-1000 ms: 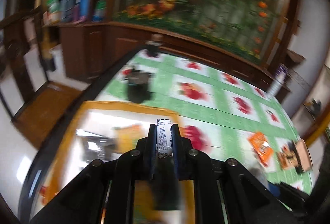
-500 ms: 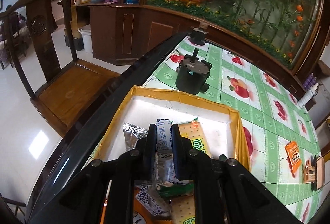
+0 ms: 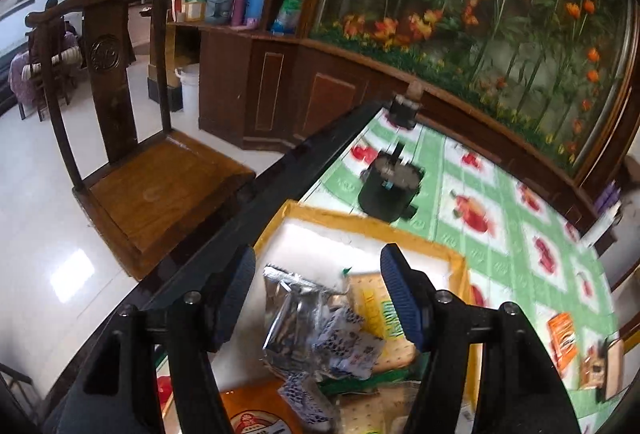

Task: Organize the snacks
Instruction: 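Carry the candy and plastic bag into the white tray and open both tools, then move the right tool to the tan biscuit packet on the table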

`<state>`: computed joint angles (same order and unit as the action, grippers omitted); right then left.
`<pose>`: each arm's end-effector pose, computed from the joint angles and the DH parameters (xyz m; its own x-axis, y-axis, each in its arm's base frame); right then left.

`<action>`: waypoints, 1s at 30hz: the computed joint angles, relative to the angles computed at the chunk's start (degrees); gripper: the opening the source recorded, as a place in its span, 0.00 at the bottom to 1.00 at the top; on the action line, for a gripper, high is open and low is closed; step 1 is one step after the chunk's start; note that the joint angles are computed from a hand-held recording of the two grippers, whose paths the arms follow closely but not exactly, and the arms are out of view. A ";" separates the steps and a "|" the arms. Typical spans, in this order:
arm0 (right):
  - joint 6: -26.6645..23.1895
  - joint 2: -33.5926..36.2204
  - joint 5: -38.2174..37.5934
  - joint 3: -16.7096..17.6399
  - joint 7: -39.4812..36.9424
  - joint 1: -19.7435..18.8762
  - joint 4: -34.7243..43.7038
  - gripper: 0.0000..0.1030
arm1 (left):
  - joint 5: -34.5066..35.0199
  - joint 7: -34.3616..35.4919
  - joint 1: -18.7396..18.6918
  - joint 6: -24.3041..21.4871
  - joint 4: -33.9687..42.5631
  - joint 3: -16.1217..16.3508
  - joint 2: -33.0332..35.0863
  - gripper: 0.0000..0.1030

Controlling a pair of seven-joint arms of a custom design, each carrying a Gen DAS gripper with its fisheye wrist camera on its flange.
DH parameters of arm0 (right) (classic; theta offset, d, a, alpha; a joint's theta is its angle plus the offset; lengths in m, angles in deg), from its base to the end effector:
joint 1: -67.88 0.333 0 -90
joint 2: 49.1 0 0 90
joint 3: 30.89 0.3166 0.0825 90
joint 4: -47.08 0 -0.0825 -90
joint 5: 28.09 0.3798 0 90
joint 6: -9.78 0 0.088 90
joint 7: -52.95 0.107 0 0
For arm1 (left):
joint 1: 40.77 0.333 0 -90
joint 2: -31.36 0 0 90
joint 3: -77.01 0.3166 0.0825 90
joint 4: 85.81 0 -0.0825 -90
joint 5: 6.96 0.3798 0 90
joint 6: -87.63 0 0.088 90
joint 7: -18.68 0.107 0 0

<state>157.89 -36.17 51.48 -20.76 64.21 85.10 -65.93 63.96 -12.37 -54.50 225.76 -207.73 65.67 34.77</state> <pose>0.5612 0.2645 0.3904 0.7357 -0.5676 -0.3695 -0.5985 -0.2895 -0.7469 0.5195 -0.2357 0.4108 0.6043 -0.7587 0.2432 -0.3792 -0.5423 -0.7498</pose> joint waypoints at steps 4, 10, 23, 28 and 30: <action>-0.56 -0.19 3.28 -1.44 0.14 -2.10 0.61 0.65 | 5.39 -1.80 -1.14 -1.23 1.31 -0.64 0.28 0.63; 3.62 2.20 3.66 -4.06 3.81 -5.99 2.77 0.65 | 13.95 -2.28 -2.64 4.11 4.20 -0.91 2.17 0.63; 20.49 14.34 -27.34 -14.29 36.82 -7.79 12.93 0.64 | 11.89 15.70 -4.18 36.47 20.85 -0.43 18.82 0.65; 18.41 17.70 -35.23 -13.28 39.04 -10.31 16.68 0.65 | -6.95 38.95 -2.42 33.24 22.90 -6.01 23.80 0.65; 16.89 17.01 -38.92 -12.99 40.13 -10.25 16.00 0.66 | -12.15 44.75 -1.38 32.76 23.21 -7.91 25.16 0.65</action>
<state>174.78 -19.16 12.56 -33.75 104.34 74.84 -49.93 51.81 32.38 -55.88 258.52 -184.52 57.76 59.93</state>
